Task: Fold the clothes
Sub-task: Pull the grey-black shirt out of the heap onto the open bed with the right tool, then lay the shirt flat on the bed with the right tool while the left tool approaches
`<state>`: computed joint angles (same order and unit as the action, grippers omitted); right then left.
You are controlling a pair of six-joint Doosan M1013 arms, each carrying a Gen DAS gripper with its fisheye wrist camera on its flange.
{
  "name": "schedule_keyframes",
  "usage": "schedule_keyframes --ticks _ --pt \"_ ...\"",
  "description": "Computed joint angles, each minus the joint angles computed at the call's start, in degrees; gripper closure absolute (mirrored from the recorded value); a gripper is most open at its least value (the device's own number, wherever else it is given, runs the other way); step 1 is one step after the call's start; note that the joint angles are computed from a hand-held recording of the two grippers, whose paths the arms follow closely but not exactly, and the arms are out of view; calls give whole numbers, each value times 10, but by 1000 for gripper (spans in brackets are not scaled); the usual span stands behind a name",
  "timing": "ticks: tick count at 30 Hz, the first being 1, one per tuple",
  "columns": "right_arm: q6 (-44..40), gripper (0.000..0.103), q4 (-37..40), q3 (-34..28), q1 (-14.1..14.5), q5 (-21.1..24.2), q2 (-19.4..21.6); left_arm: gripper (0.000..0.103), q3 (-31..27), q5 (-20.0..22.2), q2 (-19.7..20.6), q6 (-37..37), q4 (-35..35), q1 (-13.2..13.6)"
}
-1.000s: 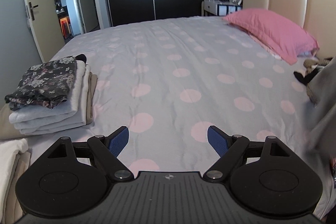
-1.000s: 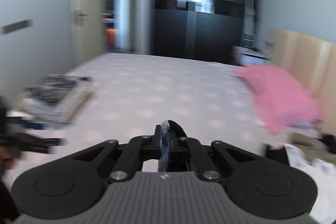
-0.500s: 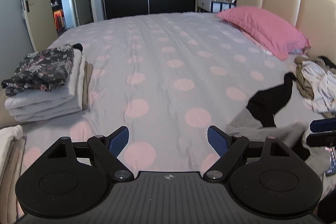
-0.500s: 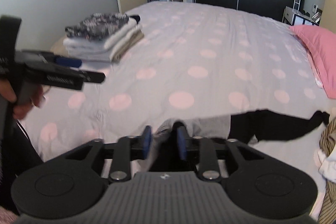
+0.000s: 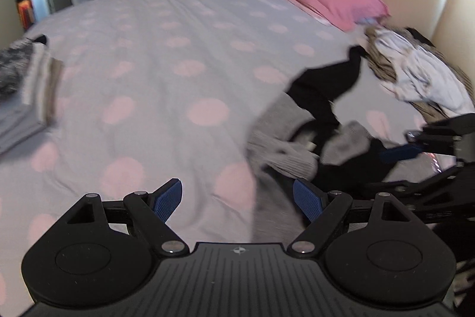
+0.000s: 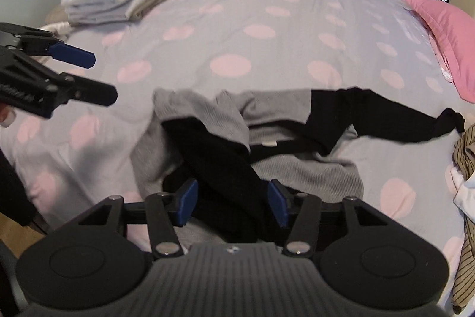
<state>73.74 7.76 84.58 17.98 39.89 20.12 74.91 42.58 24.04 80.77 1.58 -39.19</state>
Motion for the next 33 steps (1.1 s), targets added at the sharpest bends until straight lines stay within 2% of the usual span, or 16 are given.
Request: schedule_keyframes --ticks 7,10,13,16,17,18,19,20,21,24,28,33 --pt "29 48 -11 -9 1 2 20 21 -14 8 24 -6 29 -7" --pt "37 48 1 -16 1 2 28 27 -18 6 34 10 15 -5" --pt "39 48 6 -18 3 -1 33 46 -24 11 43 4 19 -6" --pt "33 48 15 -18 6 4 35 70 -35 31 49 20 -30 0" --pt "23 51 21 -17 7 6 34 74 -37 36 50 32 -47 2" --pt "13 66 26 -19 8 14 35 74 -39 42 51 44 -63 3" --pt "5 75 31 -21 8 23 36 76 -40 45 51 56 -73 3" --pt "2 88 32 -27 8 41 39 78 -40 51 51 71 -84 4" --pt "2 96 35 -33 8 60 42 79 -44 63 52 87 -99 4" --pt "-6 99 57 -46 4 113 47 79 -53 103 56 139 -142 7" --pt "-44 99 80 -51 2 187 46 79 -46 120 49 179 -158 6" --pt "-51 99 43 -32 10 199 34 75 -37 122 40 177 -157 11"
